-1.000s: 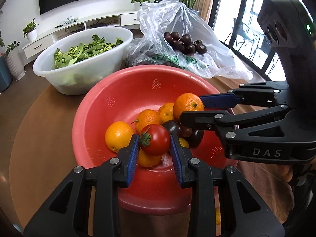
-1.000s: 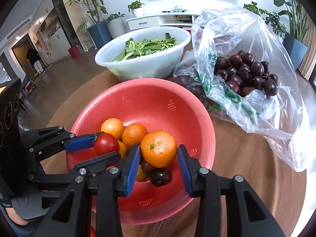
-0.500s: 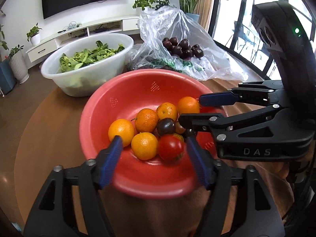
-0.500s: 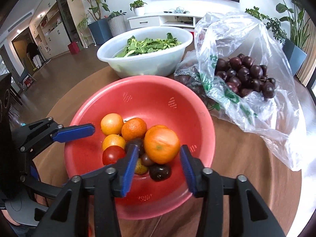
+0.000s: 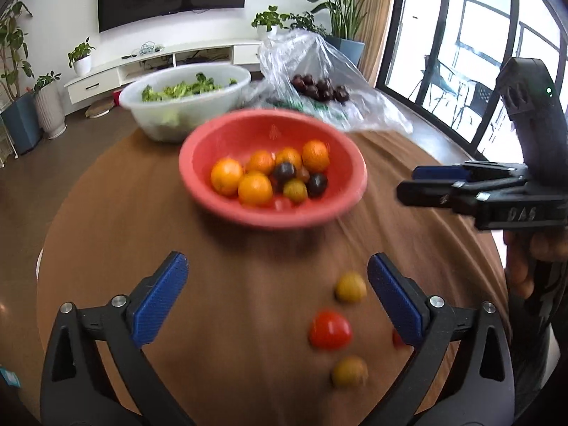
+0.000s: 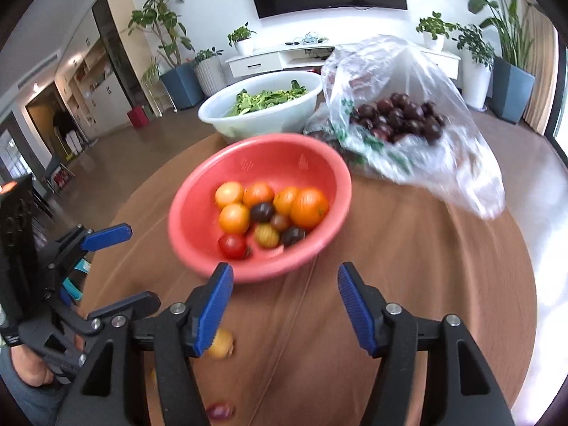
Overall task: Organize fruits
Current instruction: 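Move both open tools back to the remaining fruits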
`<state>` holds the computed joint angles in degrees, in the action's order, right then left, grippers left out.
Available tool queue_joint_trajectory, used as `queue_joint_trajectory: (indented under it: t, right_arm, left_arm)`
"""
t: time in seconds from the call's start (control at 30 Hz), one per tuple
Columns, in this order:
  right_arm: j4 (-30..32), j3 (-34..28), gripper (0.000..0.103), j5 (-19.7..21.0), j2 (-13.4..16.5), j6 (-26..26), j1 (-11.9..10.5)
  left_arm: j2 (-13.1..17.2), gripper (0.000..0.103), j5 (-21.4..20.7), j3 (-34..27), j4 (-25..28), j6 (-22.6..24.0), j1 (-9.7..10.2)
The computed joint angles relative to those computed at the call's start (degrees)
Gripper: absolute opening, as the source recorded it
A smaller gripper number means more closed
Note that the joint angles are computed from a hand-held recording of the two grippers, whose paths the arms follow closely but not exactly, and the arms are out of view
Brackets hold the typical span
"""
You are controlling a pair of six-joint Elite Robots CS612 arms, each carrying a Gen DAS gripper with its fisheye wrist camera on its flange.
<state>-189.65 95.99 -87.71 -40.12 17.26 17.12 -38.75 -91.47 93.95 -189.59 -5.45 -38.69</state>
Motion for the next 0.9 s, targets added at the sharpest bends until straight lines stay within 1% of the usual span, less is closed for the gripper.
queue_joint_trajectory:
  t: [0.07, 0.23, 0.3, 0.43, 0.53, 0.57, 0.6, 0.67, 0.7, 0.8, 0.83, 0.9]
  right_arm:
    - [-1.8, 2.3, 0.064, 0.7, -0.5, 1.9, 0.2]
    - [-5.5, 6.0, 0.064, 0.4, -0.7, 6.3, 1.2]
    - [-5.5, 6.6, 0.064, 0.8, -0.6, 7.4, 1.5]
    - [-4.5, 6.5, 0.060, 0.6, -0.2, 6.4, 2.5]
    - [-4.2, 6.5, 0.059, 1.5, -0.1, 6.3, 2.7]
    - [-4.2, 6.5, 0.059, 1.5, 0.0, 6.4, 2.7]
    - [-4.2, 6.5, 0.058, 1.6, 0.0, 6.5, 2.7]
    - [-4.0, 6.5, 0.058, 1.8, 0.0, 6.3, 2.7]
    - [-3.9, 6.5, 0.058, 1.8, 0.0, 6.1, 2.7]
    - [-3.8, 6.6, 0.058, 1.9, 0.0, 6.1, 2.7]
    - [-3.7, 6.6, 0.058, 1.9, 0.0, 6.2, 2.6]
    - [-3.5, 6.6, 0.057, 2.0, 0.0, 6.2, 2.7]
  left_arm:
    - [-0.7, 0.103, 0.6, 2.5, -0.6, 0.0, -0.43]
    - [-1.9, 0.102, 1.5, 6.5, 2.5, 0.9, -1.75]
    - [-2.0, 0.103, 2.4, 7.4, 3.0, 1.8, -2.47]
    - [-1.7, 0.102, 2.4, 7.0, 3.6, 2.5, -2.98]
    - [-1.5, 0.101, 1.3, 7.1, 2.5, 3.6, -3.12]
    - [-1.4, 0.096, 1.3, 6.9, 2.7, 4.2, -3.19]
    - [-1.3, 0.085, 1.1, 6.8, 3.2, 4.9, -3.24]
    - [-1.0, 0.072, 0.5, 6.2, 4.3, 5.9, -3.28]
    - [-0.9, 0.067, 0.5, 6.2, 4.4, 6.0, -3.37]
    - [-0.7, 0.064, 0.1, 6.0, 4.2, 6.2, -3.40]
    - [-0.6, 0.062, 0.1, 6.0, 4.0, 6.4, -3.43]
    - [-0.5, 0.051, -0.3, 5.8, 4.0, 6.5, -3.36]
